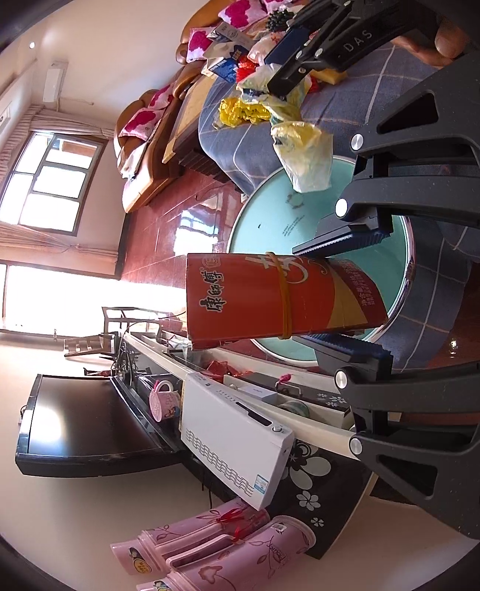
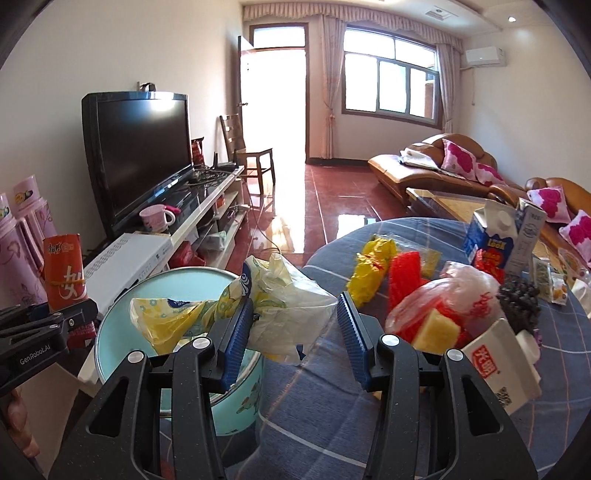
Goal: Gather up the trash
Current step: 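Carry the bag and carton over the teal bucket and open both tools to drop them, then reach the right tool to the white-and-blue milk carton and close on it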
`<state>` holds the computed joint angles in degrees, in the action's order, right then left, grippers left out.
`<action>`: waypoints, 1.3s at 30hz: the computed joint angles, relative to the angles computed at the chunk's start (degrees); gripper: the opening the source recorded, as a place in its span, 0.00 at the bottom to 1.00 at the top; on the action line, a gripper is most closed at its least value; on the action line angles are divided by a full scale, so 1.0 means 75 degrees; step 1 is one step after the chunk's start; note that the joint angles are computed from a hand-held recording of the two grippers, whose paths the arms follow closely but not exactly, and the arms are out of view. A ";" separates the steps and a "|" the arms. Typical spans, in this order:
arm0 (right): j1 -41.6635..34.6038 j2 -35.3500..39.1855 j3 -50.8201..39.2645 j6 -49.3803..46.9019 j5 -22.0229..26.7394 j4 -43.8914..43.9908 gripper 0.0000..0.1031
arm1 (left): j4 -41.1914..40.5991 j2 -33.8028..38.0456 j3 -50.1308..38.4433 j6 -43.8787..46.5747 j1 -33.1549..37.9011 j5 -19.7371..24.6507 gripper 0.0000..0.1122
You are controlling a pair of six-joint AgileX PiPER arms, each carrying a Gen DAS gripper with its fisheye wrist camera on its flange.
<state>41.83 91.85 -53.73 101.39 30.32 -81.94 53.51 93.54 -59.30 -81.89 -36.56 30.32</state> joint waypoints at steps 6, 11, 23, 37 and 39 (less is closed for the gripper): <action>-0.0093 0.0861 -0.0765 -0.1060 -0.0540 0.0752 0.47 | -0.0394 0.0360 0.0016 0.0394 0.0325 -0.0400 0.36; -0.0329 0.1277 -0.1244 -0.2222 -0.1074 0.1802 0.47 | -0.0713 0.0640 -0.0003 0.0670 0.0574 -0.0576 0.36; -0.0403 0.1354 -0.1387 -0.2568 -0.1264 0.2153 0.63 | -0.0590 0.0798 -0.0044 0.0609 0.0561 -0.0518 0.49; -0.0424 0.0160 -0.0405 -0.1474 -0.0817 0.1371 0.82 | -0.0233 0.0611 -0.0195 -0.0206 0.0021 0.0311 0.79; -0.0452 0.0013 -0.0304 -0.1471 -0.0748 0.1393 0.82 | -0.0180 0.0603 -0.0269 -0.0243 -0.0155 0.0476 0.79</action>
<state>38.44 91.95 -56.01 90.36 24.71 -71.49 52.16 98.06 -61.32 -83.71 -37.72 33.89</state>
